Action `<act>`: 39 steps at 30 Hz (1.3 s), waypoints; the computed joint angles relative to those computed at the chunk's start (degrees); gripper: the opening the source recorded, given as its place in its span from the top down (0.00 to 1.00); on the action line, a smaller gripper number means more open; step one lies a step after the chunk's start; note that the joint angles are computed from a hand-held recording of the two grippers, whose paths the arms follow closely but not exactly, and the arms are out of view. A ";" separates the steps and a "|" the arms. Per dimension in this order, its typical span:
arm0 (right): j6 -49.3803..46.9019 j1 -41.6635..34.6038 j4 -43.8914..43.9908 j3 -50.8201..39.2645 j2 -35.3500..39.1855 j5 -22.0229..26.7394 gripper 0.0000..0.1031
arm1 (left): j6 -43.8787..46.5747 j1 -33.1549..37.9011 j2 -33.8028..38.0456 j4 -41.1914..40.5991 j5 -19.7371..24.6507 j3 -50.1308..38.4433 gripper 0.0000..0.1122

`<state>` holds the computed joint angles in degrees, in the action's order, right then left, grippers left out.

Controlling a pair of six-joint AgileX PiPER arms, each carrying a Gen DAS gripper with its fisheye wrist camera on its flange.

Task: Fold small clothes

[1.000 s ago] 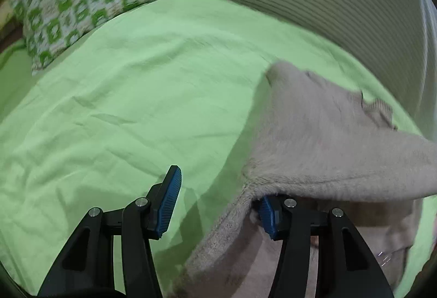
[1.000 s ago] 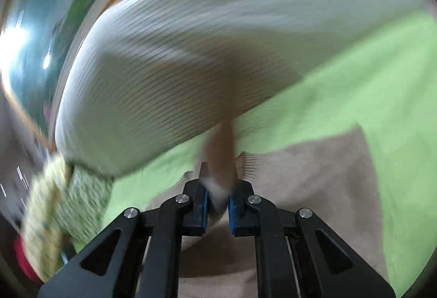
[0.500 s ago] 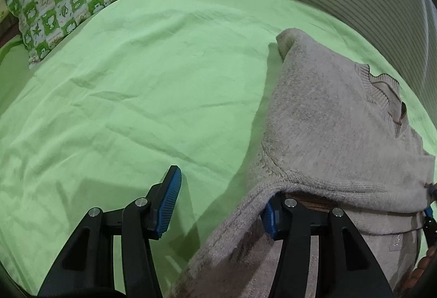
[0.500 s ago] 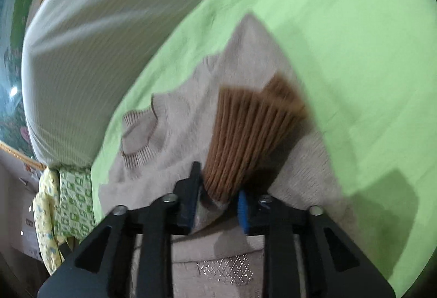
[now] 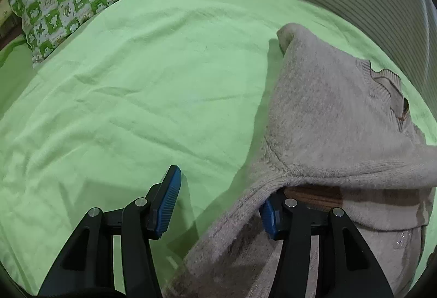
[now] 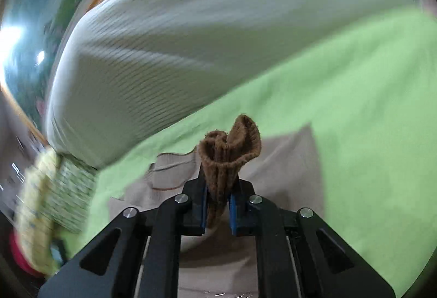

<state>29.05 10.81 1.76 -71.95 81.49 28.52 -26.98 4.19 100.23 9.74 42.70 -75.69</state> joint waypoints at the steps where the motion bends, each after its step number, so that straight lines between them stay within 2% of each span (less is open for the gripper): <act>1: 1.91 -0.04 -2.79 0.10 0.17 3.15 0.68 | 0.16 -0.01 -0.08 0.17 0.07 0.07 0.51; 2: 5.20 -0.22 -6.51 0.43 0.20 7.94 0.61 | 0.44 -0.02 -0.24 0.25 0.30 0.14 0.51; 3: 7.24 -0.54 -7.95 1.19 -0.64 10.43 0.54 | 1.27 0.23 -0.53 -0.33 0.53 0.27 0.51; 6: 13.27 -2.71 -9.82 8.14 -8.22 10.20 0.52 | 4.50 1.29 -2.06 -2.44 1.40 1.24 0.51; 9: 16.81 -0.05 -14.13 7.80 -10.76 12.43 0.49 | 7.49 2.37 -4.72 -5.02 3.99 2.13 0.52; 15: 6.45 6.74 -9.31 -2.65 -1.94 12.43 0.49 | 9.12 2.64 -10.27 -8.52 4.89 1.42 0.52; 20: -2.44 7.39 -0.13 -6.08 5.32 14.26 0.49 | 9.24 -0.71 -6.26 -6.02 3.87 -2.48 0.49; 22: -0.90 7.30 -0.40 -5.11 6.35 15.91 0.49 | 9.20 -1.59 -1.36 -3.46 7.00 -5.51 0.49; 25: 1.04 6.09 -0.72 0.14 2.59 16.59 0.51 | 10.11 -0.56 1.88 -2.58 8.83 -6.07 0.48; 27: 1.76 5.97 -0.61 2.31 -0.60 16.78 0.51 | 11.58 0.89 1.11 -3.53 8.39 -4.45 0.48; 33: 10.58 10.91 -7.52 5.70 -11.50 23.98 0.49 | 19.78 5.77 -6.40 -9.05 9.79 1.60 0.48; 39: 23.92 21.55 -15.32 9.54 -20.51 31.93 0.45 | 28.35 12.39 -16.45 -15.67 13.41 9.45 0.48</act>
<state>52.97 32.37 -13.56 -62.41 60.98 60.45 1.37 16.58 83.78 -5.93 56.12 -66.25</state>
